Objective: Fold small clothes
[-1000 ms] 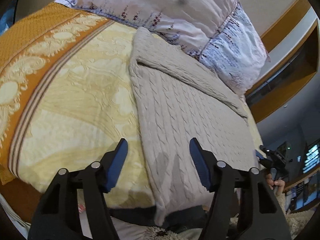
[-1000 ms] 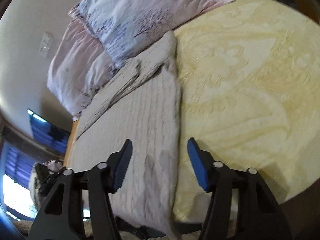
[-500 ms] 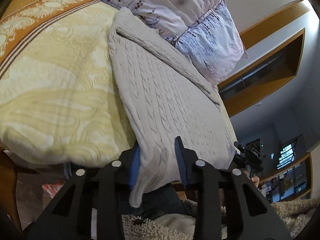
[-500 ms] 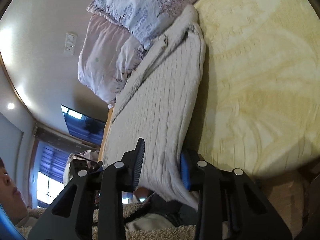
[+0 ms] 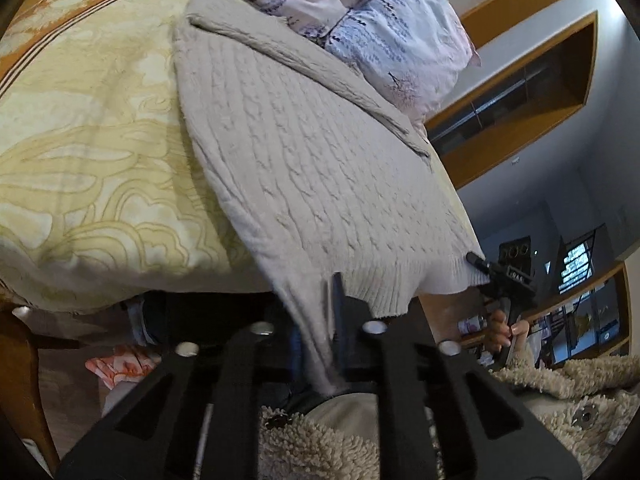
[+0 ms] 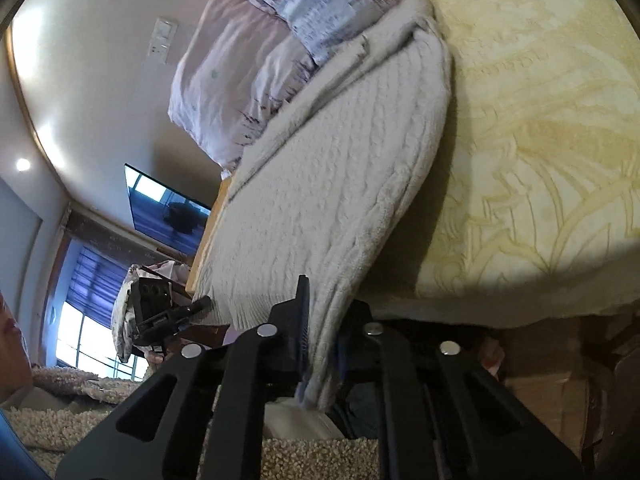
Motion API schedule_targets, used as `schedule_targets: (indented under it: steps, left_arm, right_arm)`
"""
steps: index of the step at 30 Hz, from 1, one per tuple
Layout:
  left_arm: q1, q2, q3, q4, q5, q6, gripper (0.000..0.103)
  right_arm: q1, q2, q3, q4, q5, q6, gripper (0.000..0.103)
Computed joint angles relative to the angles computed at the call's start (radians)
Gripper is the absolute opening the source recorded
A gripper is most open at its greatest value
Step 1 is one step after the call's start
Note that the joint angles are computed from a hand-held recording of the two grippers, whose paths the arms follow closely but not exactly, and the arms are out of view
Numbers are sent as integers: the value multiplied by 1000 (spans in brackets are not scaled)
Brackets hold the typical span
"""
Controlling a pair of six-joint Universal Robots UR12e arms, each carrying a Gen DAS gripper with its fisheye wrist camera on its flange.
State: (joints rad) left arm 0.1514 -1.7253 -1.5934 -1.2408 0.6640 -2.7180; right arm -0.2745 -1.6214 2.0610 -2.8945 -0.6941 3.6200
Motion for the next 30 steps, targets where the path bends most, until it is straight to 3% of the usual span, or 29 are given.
schedule_targets:
  steps: [5,8,12,17,22,30]
  left_arm:
    - [5,9,-8,118,-5,-31,7]
    - [12,1,-6,249,4,-131,6]
    - [10,-26,25,376,30,-251,6]
    - [-14,-74,97,484,93,-325,6]
    - [-34,-122,175,544,141,-379,6]
    - [-69,-196,302,540,200,-397,6]
  right_arm:
    - [7,2,-8,-165,-63,31,9]
    - [16,2,-15,-268,-151,48,9]
    - [57,4,-49,-279,-321,-21,9]
    - [91,31,-96,-318,-460,-76,8]
    - [98,61,-135,-352,-507,-79,8]
    - [94,103,-189,-351,-514,-72,8]
